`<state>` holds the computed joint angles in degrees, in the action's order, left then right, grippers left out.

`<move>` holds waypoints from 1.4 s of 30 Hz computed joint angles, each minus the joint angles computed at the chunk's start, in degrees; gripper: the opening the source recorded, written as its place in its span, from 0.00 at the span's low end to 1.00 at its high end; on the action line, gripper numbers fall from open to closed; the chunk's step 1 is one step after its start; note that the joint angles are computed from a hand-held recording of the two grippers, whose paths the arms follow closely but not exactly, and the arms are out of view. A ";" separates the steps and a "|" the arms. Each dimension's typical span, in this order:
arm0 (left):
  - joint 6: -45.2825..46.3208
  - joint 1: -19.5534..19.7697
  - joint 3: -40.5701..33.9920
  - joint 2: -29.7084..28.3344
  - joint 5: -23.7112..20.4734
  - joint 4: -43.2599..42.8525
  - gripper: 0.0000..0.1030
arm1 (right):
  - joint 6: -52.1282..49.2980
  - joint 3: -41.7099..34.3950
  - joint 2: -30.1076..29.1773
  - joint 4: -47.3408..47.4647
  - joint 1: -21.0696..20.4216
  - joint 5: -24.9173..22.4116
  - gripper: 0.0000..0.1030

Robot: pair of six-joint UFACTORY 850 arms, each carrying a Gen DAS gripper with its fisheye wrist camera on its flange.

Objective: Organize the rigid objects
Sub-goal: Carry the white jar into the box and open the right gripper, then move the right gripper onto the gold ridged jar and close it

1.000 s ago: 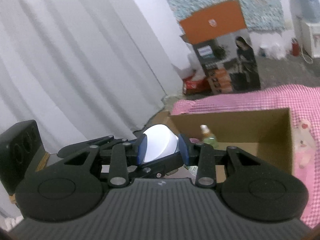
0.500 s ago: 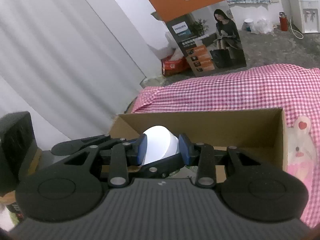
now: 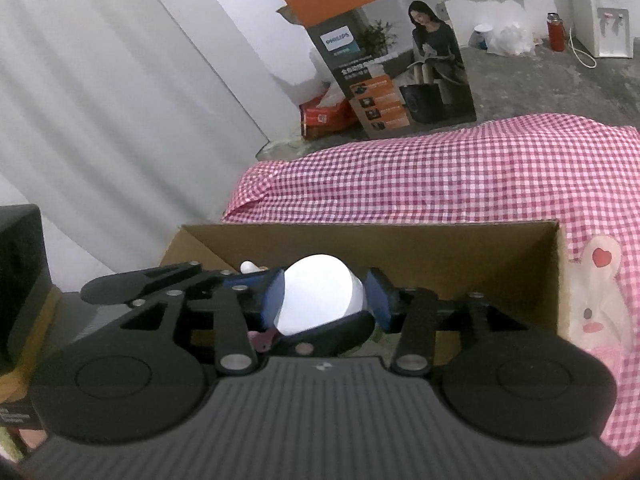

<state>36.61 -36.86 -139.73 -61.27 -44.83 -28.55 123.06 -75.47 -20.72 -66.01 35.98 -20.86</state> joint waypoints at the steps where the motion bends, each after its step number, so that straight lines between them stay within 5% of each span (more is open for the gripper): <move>1: 1.10 0.08 2.08 1.36 0.91 -0.66 0.73 | 1.11 0.41 0.53 -1.10 0.40 -0.68 0.49; 8: 13.21 2.15 20.43 14.19 6.41 -11.19 0.84 | 8.18 2.64 5.75 -7.74 5.62 -9.94 0.68; 12: 25.22 4.27 33.36 23.47 8.94 -21.59 0.89 | 15.17 5.80 10.81 -13.01 12.29 -18.42 0.75; 20: 44.10 8.01 55.67 38.09 6.74 -35.22 0.92 | 26.13 10.22 14.43 -14.45 27.12 -32.95 0.78; 25: 54.64 7.53 66.52 42.68 8.24 -38.88 0.93 | 33.40 10.21 10.13 -11.93 31.67 -32.13 0.78; 34: 78.27 1.61 74.57 42.70 22.25 -54.11 0.85 | 38.12 8.76 3.33 -10.55 29.45 -23.59 0.64; 37: 79.20 0.26 73.43 41.26 25.71 -55.80 0.77 | 37.98 8.64 2.46 -10.86 27.91 -20.96 0.53; 42: 66.45 -0.04 69.66 38.12 26.29 -44.90 0.60 | 39.24 9.28 1.98 -11.62 25.99 -17.70 0.43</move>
